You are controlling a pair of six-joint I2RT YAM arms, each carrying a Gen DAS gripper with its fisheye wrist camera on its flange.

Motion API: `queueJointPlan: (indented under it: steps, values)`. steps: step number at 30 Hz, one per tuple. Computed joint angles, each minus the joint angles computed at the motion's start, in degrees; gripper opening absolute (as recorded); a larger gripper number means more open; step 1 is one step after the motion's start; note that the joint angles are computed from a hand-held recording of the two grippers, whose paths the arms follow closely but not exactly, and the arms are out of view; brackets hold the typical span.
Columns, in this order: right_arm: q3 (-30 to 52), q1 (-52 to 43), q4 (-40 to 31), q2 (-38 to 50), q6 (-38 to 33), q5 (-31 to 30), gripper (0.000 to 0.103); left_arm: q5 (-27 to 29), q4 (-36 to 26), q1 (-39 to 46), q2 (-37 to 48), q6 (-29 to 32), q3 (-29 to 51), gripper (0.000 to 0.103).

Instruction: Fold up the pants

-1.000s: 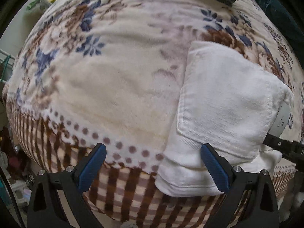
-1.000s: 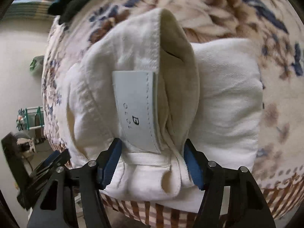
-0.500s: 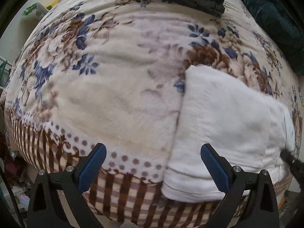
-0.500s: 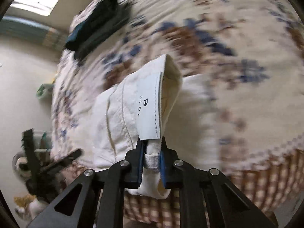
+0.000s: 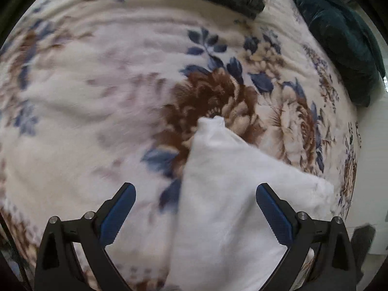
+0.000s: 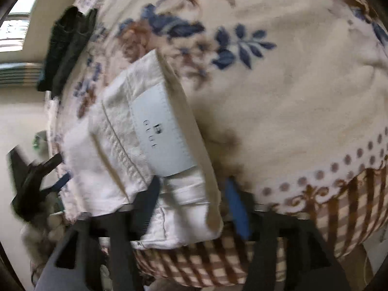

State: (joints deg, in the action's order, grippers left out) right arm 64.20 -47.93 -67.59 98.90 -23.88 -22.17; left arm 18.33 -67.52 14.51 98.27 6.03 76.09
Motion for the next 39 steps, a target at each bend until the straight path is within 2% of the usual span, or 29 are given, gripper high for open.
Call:
queueJointPlan:
  steps: [1,3,4,5,6,7,8,10,11,12,15,17,18,19,20,21,23,26,27,29,31,33,37,39]
  values:
    - [-0.05,-0.41,-0.34,-0.4,-0.15,-1.38,0.076,0.82,0.22,-0.35,2.39,-0.27,0.9,0.101]
    - [-1.29,-0.63,-0.95,-0.22,-0.03,-4.08,0.077,2.16,0.8,-1.31,7.07,-0.61,3.22,0.1]
    - [-1.87,0.12,-1.06,1.2,0.9,-2.95,0.077,3.1,1.8,-1.85,8.59,-0.41,4.1,0.09]
    - [-2.33,0.9,-0.84,2.39,1.91,-1.82,0.077,3.57,2.82,-2.41,8.85,0.34,4.28,0.06]
    - [-3.23,1.77,-0.02,3.63,2.99,-0.36,0.077,4.08,3.9,-3.37,8.82,1.96,4.43,0.039]
    - [-4.22,1.99,0.57,4.24,3.18,-0.41,0.074,2.2,4.39,-4.8,8.47,3.44,4.61,0.03]
    - [-5.1,1.72,0.76,3.95,2.67,-0.99,0.059,-1.05,5.62,-6.81,7.88,5.57,4.38,0.025]
    - [-7.03,1.78,2.51,0.14,3.32,-0.01,0.039,-4.0,7.78,-8.32,7.26,7.96,3.51,0.022]
    - [-7.16,1.58,1.94,-2.06,2.53,0.06,0.034,-7.31,9.23,-9.37,7.1,9.25,2.91,0.022]
    - [-7.07,1.55,1.17,-4.48,2.44,0.76,0.023,-8.41,9.69,-9.68,7.67,9.76,2.98,0.022]
    - [-6.46,2.02,-0.67,-5.79,2.01,2.47,0.022,-6.05,7.16,-8.44,10.14,6.93,6.41,0.028]
    - [-6.46,3.44,-1.34,-4.16,1.7,2.53,0.03,-2.01,2.25,-6.36,12.04,4.94,10.53,0.036]
    - [-6.61,4.26,-1.06,-3.55,1.91,2.98,0.035,2.75,-0.46,-4.12,12.73,4.54,12.4,0.039]
    - [-6.59,4.89,-0.77,-2.62,2.51,3.01,0.052,6.15,-2.26,-2.23,12.73,3.92,13.36,0.052]
    - [-6.49,5.0,-1.12,-1.26,2.71,1.63,0.061,8.3,-3.41,-0.31,12.05,3.24,13.74,0.063]
    - [-6.64,4.93,-1.18,-0.62,2.52,0.86,0.072,9.78,-3.61,1.55,10.53,2.75,13.28,0.067]
    - [-7.64,5.14,1.0,1.55,3.49,1.47,0.072,10.21,-4.17,3.94,8.02,2.92,12.29,0.069]
    - [-11.49,6.75,5.67,-1.53,7.33,0.37,0.044,8.27,-4.38,6.13,3.05,3.53,8.84,0.069]
    - [-12.12,6.82,5.6,-4.18,7.43,0.26,0.038,7.76,-4.28,6.52,1.18,4.12,7.1,0.069]
    - [-11.79,3.81,3.55,-9.71,6.89,-0.67,0.018,6.43,-4.66,7.07,-1.55,5.7,4.81,0.069]
    - [-10.79,1.19,2.77,-14.53,6.3,-0.09,0.018,5.62,-4.46,6.72,-4.42,6.97,1.36,0.069]
    - [-9.5,0.39,4.56,-16.36,4.87,3.61,0.018,6.86,-4.21,5.97,-6.56,7.1,-1.93,0.072]
    - [-8.77,-1.0,6.88,-6.42,4.62,6.97,0.02,9.46,-3.28,4.06,-7.5,4.49,-4.07,0.073]
    - [-9.0,3.01,8.21,-1.61,5.51,9.52,0.021,10.18,-0.53,2.52,-6.44,2.75,-5.05,0.073]
